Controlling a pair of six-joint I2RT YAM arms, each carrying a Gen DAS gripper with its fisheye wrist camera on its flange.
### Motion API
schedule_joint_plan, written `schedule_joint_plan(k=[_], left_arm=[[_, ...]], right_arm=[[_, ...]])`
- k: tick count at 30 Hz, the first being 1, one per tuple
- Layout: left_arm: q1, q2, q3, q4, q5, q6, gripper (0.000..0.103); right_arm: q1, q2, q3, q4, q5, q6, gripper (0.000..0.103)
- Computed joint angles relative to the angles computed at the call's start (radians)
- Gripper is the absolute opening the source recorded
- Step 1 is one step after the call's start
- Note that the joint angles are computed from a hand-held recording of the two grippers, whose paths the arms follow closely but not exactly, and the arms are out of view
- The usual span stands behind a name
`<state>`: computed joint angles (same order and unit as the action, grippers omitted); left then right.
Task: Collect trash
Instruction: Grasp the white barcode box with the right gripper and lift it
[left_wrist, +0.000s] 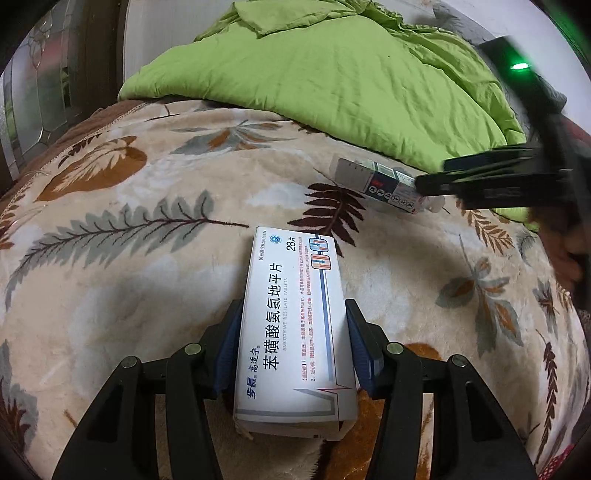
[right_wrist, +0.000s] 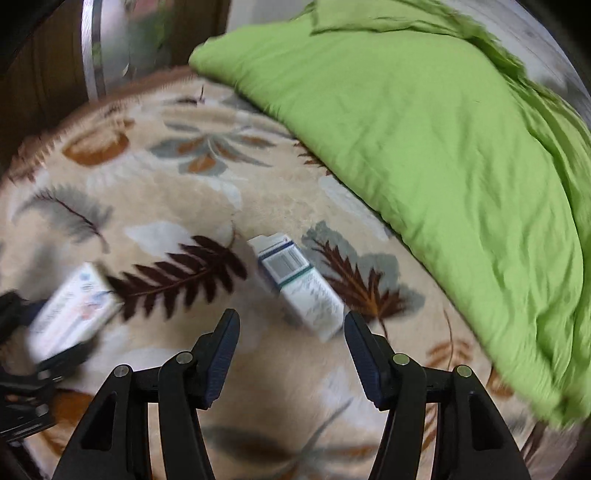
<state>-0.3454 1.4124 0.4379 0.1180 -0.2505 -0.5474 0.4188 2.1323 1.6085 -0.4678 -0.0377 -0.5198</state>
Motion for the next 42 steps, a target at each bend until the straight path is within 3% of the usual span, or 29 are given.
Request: schedule_joint_plan(k=[5,9,11,13,18,24,28,31,35,38,42], left_arm=[[0.023,0.019,0.005,0.017,0.034,0.005,0.052],[0.016,0.033,0.014,0.016,0.027,0.012,0.052],[0.014,0.036,0.017,0.015,0.025,0.014,0.052],[0.013,0.038,0.019,0.014,0.023,0.014,0.052],[0.009,0.033,0.019,0.017,0.015,0.012,0.052],[-0.035,-0.011,0.0,0.015,-0.036,0.008,0.052],[-0.095,-0.067,-0.02,-0.002,-0.091,0.004,0.052],[-0.167,-0.129,-0.037,-0.025,-0.166,0.013,0.052],[-0.242,-0.196,-0.042,-0.072,-0.234,0.019,0.052],[-0.329,-0.273,-0.051,-0.156,-0.298,-0.008,0.052],[-0.476,-0.384,-0.061,-0.309,-0.406,-0.083,0.052]], right_arm=[[0.015,0.194,0.266,-0.136,0.038,-0.054,0.063],[0.016,0.287,0.385,-0.197,0.045,-0.048,0.062],[0.01,0.3,0.394,-0.204,0.024,-0.021,0.051],[0.004,0.279,0.356,-0.188,0.004,0.02,0.047],[-0.019,0.065,0.04,-0.012,-0.052,0.194,0.044],[-0.094,-0.304,-0.451,0.222,-0.226,0.607,0.044],[-0.139,-0.564,-0.799,0.393,-0.325,0.803,0.044],[-0.131,-0.744,-1.005,0.486,-0.32,0.866,0.044],[-0.134,-0.993,-1.205,0.511,-0.319,0.925,0.045],[-0.115,-1.172,-1.302,0.477,-0.277,0.952,0.045],[-0.153,-1.32,-1.387,0.428,-0.323,0.964,0.044]])
